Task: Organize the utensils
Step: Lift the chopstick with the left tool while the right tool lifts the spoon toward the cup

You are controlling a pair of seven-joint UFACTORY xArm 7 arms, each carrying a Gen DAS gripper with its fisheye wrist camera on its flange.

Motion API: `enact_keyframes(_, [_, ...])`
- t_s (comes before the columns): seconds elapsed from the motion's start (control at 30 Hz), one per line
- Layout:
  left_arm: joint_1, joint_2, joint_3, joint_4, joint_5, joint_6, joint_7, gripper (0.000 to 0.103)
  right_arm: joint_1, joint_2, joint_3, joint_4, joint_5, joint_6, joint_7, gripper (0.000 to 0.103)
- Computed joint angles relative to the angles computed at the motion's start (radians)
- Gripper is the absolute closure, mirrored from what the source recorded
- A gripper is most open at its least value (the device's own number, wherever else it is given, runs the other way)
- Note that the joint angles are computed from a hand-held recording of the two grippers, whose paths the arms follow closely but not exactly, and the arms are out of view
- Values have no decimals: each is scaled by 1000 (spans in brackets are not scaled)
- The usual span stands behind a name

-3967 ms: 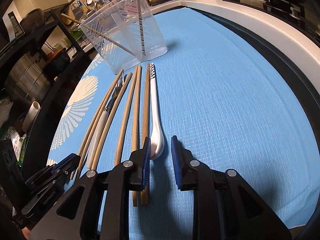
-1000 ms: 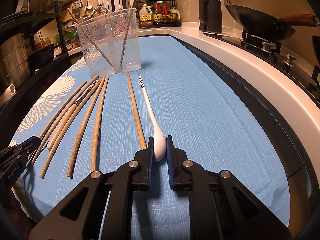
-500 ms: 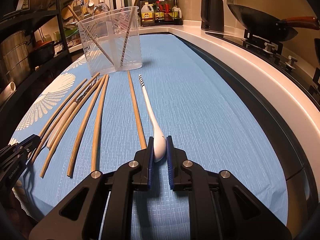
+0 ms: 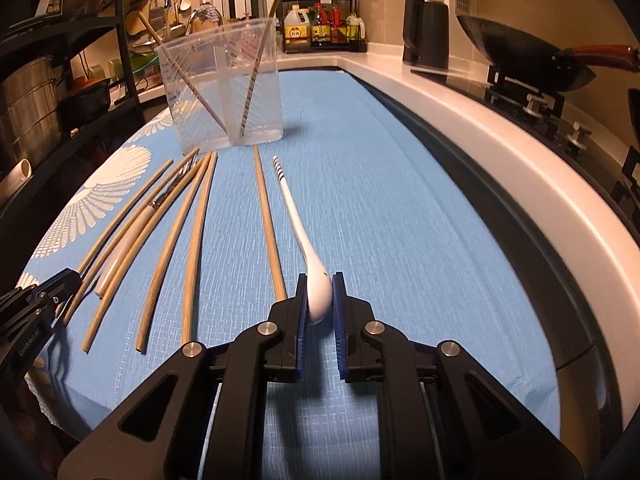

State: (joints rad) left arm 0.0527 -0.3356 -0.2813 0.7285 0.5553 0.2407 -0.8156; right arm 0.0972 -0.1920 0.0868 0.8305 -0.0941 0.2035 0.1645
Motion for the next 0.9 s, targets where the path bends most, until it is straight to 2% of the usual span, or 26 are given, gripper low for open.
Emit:
enact_keyframes(0.1, [47,-44,-36,-11,55,-24,-49,97,1,-28,-2,-8,-3,-11,-13,92])
enact_keyframes(0.27, [194,-124,-140,-17,167,-90,-152,97,-30,-75,21,-19,-53,-48,-9,92])
enact_keyframes(0.47, [318,-179,-236,-5,184,-148,-164,97,-56,-93,40,-4,-91,-80,-12,92])
enact_keyframes(0.73, [377,-208,-271,25,99,-181,-84,97,-28,-98,8,34,-45,-93,-61,92])
enact_keyframes(0.83, [372,-198,-265,50,57,-171,-39,97,-22,-98,4,51,-31,-97,-80,92])
enact_keyframes(0.9, [342,-183,-236,72,28,-155,2,97,-13,-95,-3,67,-20,-94,-98,92])
